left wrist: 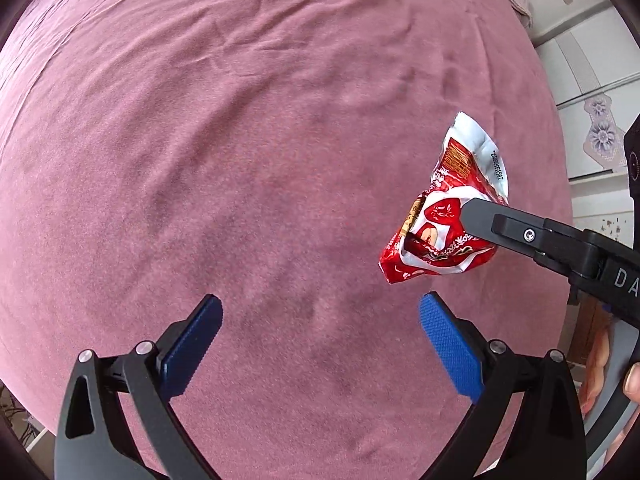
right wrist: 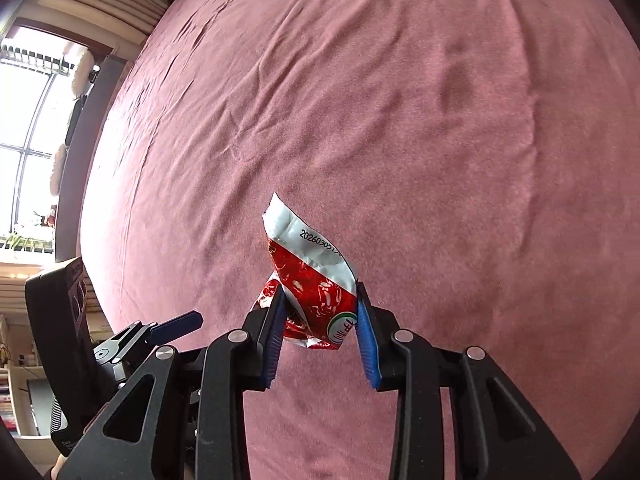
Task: Collect trash
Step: 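Carry the wrapper to the yellow bin and open the right gripper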
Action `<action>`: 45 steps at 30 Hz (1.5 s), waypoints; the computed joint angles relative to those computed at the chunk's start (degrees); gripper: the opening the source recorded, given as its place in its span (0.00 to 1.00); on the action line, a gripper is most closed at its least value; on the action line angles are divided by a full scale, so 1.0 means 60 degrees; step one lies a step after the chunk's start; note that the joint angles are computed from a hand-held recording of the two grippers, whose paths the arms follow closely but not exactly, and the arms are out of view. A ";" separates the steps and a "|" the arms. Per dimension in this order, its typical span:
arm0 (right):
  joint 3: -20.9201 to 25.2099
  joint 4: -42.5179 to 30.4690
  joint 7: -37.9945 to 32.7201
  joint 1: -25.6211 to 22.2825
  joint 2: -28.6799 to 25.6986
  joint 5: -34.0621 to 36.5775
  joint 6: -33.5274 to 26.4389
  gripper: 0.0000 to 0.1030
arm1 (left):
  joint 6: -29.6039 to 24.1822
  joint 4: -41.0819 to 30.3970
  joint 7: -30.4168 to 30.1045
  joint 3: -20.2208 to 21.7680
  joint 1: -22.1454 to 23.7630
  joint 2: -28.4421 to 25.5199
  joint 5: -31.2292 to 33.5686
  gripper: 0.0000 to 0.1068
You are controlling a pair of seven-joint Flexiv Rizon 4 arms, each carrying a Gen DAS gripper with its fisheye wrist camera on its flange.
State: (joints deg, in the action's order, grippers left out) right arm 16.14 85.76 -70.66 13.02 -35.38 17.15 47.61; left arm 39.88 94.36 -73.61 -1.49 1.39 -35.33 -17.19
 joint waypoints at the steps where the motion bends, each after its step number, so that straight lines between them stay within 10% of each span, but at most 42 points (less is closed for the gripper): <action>1: -0.0002 0.0300 0.0067 -0.0062 0.0232 0.0088 0.0101 0.31 | -0.0013 0.0124 0.0086 -0.0057 -0.0070 0.0127 0.0042 0.92; 22: -0.1053 0.6138 0.0484 -0.1475 0.5112 0.2163 0.1943 0.31 | -0.0413 0.1097 0.0771 -0.1007 -0.2468 0.1361 0.0500 0.92; 45: -0.3657 0.9267 -0.0012 -0.3644 0.7404 0.2713 0.2509 0.32 | -0.2271 -0.3162 0.1152 -0.1747 -0.5924 -0.1275 0.1835 0.92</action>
